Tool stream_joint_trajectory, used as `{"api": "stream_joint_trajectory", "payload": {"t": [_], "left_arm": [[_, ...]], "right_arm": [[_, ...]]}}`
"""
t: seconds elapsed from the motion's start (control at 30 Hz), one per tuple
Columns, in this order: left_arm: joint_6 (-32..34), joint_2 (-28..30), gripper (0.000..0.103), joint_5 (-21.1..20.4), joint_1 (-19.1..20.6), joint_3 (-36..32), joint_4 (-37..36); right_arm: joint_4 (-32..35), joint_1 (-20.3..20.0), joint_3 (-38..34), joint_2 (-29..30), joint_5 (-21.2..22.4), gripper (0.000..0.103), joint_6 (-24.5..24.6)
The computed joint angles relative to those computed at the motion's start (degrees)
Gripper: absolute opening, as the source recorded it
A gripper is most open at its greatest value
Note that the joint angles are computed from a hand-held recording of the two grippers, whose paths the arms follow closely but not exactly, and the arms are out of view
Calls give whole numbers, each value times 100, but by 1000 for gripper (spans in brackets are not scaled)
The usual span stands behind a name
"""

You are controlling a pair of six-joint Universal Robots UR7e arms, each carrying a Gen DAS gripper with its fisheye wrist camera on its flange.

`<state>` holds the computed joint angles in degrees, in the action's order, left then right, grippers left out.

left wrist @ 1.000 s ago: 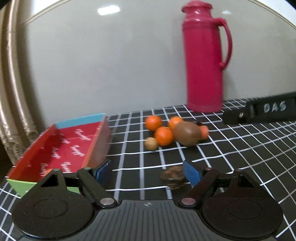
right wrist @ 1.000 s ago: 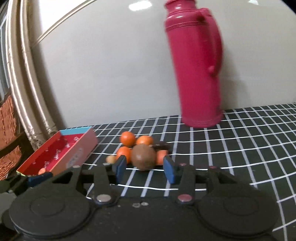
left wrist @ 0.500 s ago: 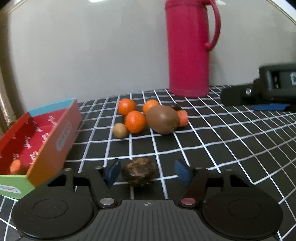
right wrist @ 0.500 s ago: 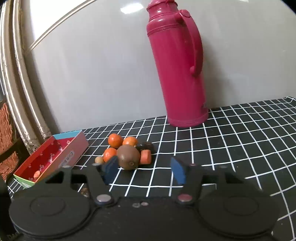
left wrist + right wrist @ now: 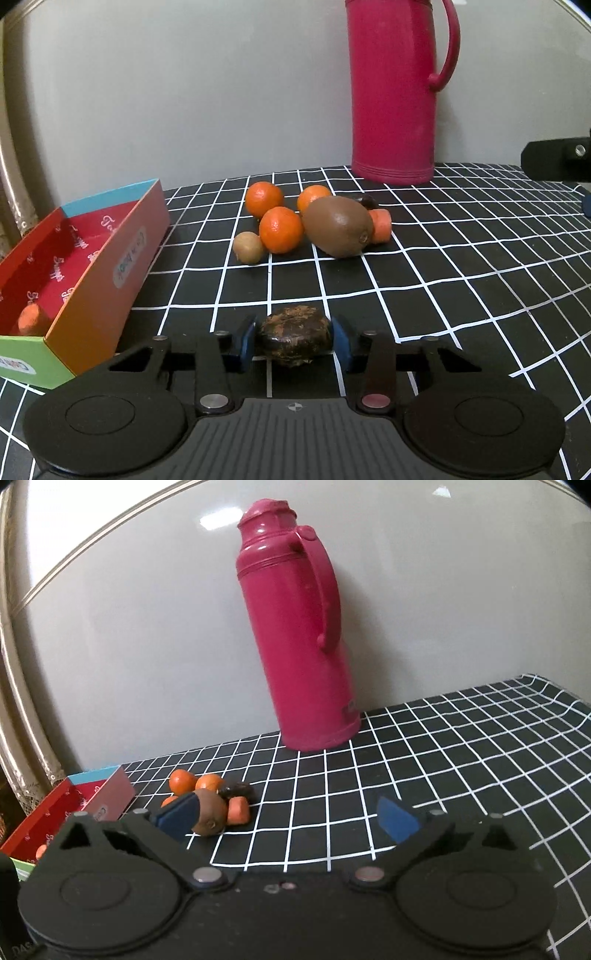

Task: Organize fruits
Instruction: 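Grasp the brown dried fruit with the left gripper, then carry the dried fruit into the box and release it while the right gripper approaches the kiwi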

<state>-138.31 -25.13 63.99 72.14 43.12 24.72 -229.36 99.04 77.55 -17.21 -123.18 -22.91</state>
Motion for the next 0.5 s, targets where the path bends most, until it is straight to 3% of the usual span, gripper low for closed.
{"api": "stream_joint_trajectory", "payload": {"t": [0.5], "left_arm": [[-180,-88,43,51,9,-6,47]], "right_arm": [[173,12,-40,33,275,103,5]]}}
